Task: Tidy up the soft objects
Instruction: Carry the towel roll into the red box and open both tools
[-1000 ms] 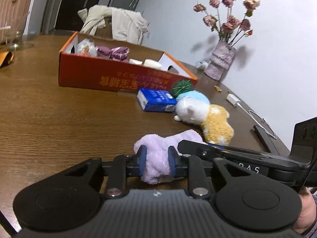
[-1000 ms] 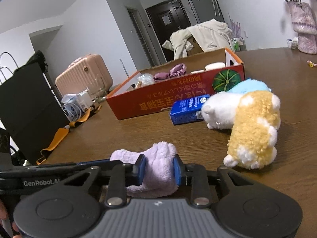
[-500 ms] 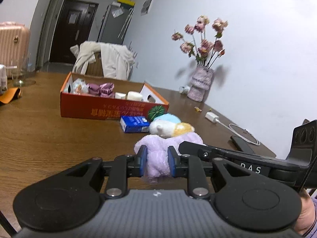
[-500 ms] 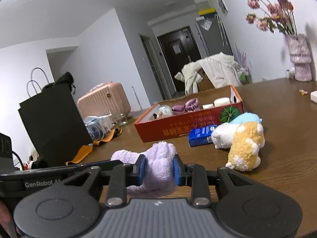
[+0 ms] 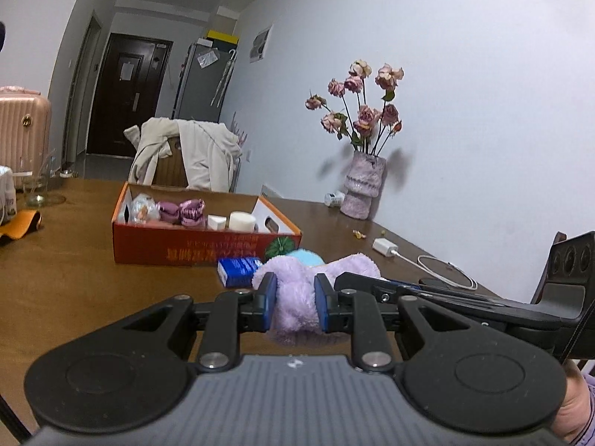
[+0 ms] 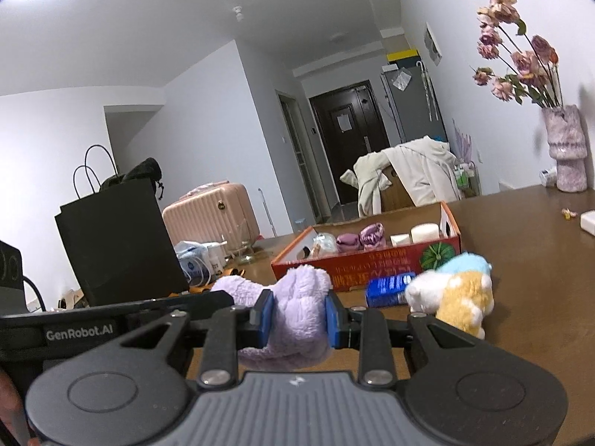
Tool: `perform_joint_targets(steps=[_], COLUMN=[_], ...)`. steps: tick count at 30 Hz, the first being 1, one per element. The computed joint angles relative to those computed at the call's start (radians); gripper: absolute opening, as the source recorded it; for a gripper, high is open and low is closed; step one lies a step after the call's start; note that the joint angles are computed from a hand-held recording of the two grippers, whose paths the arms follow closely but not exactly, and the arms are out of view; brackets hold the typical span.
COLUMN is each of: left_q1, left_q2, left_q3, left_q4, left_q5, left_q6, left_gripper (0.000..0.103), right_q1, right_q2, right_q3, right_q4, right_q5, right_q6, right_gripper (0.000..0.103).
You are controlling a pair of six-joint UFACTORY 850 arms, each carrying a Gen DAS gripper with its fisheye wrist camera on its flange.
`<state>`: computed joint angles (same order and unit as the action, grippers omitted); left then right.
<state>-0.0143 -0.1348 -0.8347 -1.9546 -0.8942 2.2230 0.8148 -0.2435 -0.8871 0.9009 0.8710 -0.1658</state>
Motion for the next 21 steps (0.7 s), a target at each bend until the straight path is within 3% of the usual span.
perform_joint_targets(steps=[3, 7, 11, 15, 17, 21], left_q1=[-0.016, -0.044, -0.078, -0.111, -0.120, -0.136], left_q2=[-0.043, -0.158, -0.327, -0.539, -0.672, -0.947], left_q3=[-0.077, -0.263, -0.549, -0.894, -1.101, -1.520], left_q4=[-0.005, 0.045, 0.164, 0.411, 0.575, 0.880], left_q5=[0.014, 0.067, 0.158, 0.255, 0.266, 0.268], left_q6=[-0.018, -0.123, -0.303, -0.555, -0.729, -1.095], left_gripper=[0.022, 0.023, 0.022, 0.022, 0.022, 0.022], right_q1=[-0.045, -0.143, -0.268, -0.385, -0.419, -0.463], right_q2=[-0.003, -0.033, -0.124, -0.284, -0.377, -0.594], right_q3=[-0.030, -0.124, -0.296, -0.543, -0.674, -0.972], right_q4=[-0.047, -0.122, -0.218, -0.290, -0.237, 0.140], right_q5=[-0.029, -0.130, -0.294, -0.485, -0.569, -0.713], right_q6=[0.003, -0.007, 0.028, 0.118, 0.082, -0.313], right_gripper=[0.028, 0.028, 0.028, 0.028, 0.028, 0.028])
